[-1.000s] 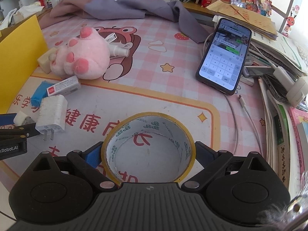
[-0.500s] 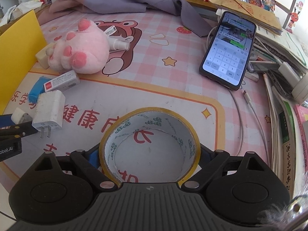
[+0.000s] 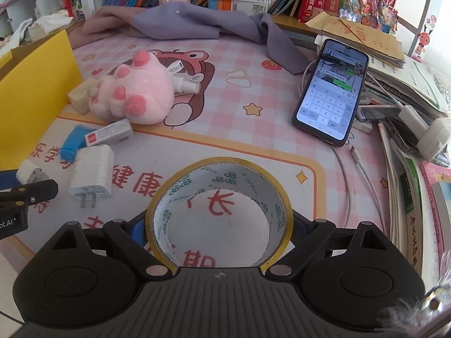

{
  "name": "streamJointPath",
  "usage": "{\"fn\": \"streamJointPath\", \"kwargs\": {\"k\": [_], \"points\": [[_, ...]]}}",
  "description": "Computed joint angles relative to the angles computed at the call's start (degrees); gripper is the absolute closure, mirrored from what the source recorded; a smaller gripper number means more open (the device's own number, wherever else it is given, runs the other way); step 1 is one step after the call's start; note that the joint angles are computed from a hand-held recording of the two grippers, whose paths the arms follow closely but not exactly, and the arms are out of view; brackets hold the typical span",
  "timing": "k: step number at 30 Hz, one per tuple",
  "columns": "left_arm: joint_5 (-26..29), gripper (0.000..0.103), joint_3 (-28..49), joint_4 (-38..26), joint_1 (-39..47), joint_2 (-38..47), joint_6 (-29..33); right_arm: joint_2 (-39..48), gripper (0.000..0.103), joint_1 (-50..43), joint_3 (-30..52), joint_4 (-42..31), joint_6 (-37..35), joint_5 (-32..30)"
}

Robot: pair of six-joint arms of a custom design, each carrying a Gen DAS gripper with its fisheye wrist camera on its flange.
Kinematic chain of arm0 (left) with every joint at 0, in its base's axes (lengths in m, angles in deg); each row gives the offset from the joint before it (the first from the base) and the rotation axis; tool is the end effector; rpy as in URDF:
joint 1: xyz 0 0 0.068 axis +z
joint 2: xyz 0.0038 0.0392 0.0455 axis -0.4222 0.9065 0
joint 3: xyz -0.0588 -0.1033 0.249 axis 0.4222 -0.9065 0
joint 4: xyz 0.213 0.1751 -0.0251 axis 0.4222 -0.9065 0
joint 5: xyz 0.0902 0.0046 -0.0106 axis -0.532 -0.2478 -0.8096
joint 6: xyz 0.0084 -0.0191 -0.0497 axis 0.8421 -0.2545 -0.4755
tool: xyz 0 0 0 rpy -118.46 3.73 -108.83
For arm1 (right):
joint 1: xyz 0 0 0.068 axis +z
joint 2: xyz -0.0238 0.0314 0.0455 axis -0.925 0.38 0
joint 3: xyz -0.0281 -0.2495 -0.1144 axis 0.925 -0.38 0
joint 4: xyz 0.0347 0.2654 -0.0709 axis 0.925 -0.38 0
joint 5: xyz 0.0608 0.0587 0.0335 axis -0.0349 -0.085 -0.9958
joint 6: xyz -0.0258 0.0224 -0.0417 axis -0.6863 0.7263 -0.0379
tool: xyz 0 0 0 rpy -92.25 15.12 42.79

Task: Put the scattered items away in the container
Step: 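Lift the adapter and tape roll and carry both over the yellow box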

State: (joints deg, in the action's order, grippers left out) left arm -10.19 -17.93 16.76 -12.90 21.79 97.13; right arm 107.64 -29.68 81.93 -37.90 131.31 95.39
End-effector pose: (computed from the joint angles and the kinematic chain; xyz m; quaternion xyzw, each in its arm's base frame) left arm 0.2639 0.0407 0.1000 0.2403 0.9100 -0.0938 0.3247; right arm 0.1876 0.1240 0.1044 0.1596 0.9378 -0.0543 0.3036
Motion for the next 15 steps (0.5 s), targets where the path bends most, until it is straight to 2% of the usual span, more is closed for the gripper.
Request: {"fn": "streamJointPath", "kwargs": {"k": [9, 15], "points": [[9.4, 0.061, 1.0, -8.2, 9.6, -2.7, 10.5, 1.7, 0.012, 12.2, 5.8, -12.1, 15.6, 7.2], [15.0, 0.061, 4.5, -16.4, 18.5, -1.5, 21.5, 7.6, 0.012, 19.6, 13.9, -20.8, 25.3, 10.6]]}}
